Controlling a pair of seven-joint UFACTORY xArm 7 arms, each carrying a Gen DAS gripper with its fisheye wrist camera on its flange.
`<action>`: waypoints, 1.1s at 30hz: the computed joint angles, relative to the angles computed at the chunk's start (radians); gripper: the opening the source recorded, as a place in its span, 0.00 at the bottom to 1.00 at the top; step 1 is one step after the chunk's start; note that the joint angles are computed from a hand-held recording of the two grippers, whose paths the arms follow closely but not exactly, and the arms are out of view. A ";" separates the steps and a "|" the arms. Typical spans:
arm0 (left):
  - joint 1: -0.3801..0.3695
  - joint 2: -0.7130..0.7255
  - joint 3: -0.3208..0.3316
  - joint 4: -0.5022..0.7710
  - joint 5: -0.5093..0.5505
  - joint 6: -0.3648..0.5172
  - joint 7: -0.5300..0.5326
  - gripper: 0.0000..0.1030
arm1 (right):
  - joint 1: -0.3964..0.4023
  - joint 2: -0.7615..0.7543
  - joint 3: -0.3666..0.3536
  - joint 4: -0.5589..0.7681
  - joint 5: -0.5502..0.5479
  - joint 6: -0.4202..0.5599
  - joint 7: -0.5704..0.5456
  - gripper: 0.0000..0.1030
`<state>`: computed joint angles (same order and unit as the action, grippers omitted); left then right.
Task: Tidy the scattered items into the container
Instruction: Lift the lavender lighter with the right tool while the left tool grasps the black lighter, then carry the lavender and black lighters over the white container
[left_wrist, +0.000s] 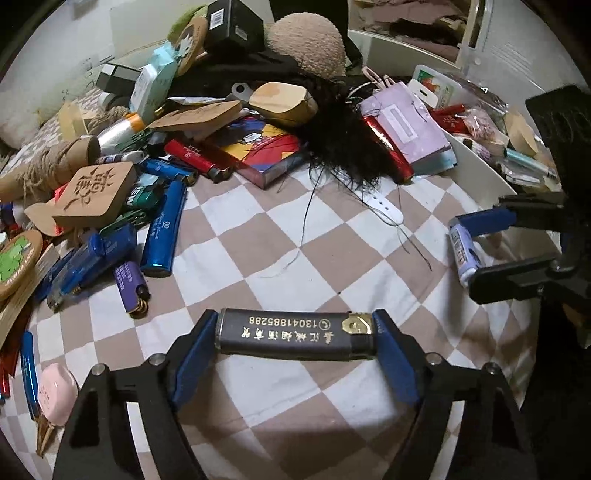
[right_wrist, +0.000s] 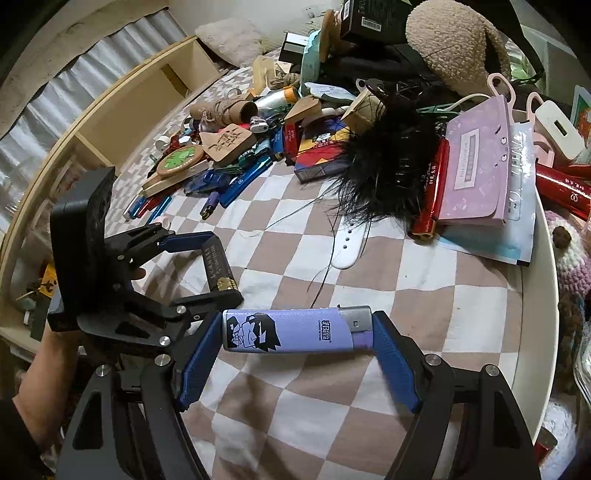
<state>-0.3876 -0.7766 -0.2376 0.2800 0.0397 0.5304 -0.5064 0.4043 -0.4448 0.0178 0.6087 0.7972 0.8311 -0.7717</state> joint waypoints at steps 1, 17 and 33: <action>0.007 0.003 -0.012 0.003 0.007 0.002 -0.009 0.80 | -0.001 -0.003 0.005 -0.003 -0.003 -0.008 0.005 0.78; 0.003 -0.097 -0.150 0.016 0.066 0.133 -0.353 0.80 | 0.048 -0.067 0.021 -0.074 -0.056 -0.106 0.127 0.78; 0.005 -0.157 -0.270 0.129 0.180 0.163 -0.576 0.80 | -0.045 -0.301 -0.182 -0.019 -0.078 -0.008 0.094 0.78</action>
<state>-0.3823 -0.9337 -0.5075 0.4092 0.2197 0.6931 -1.0824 0.3592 -0.7462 -0.1637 0.5899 0.7193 0.8227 -0.6774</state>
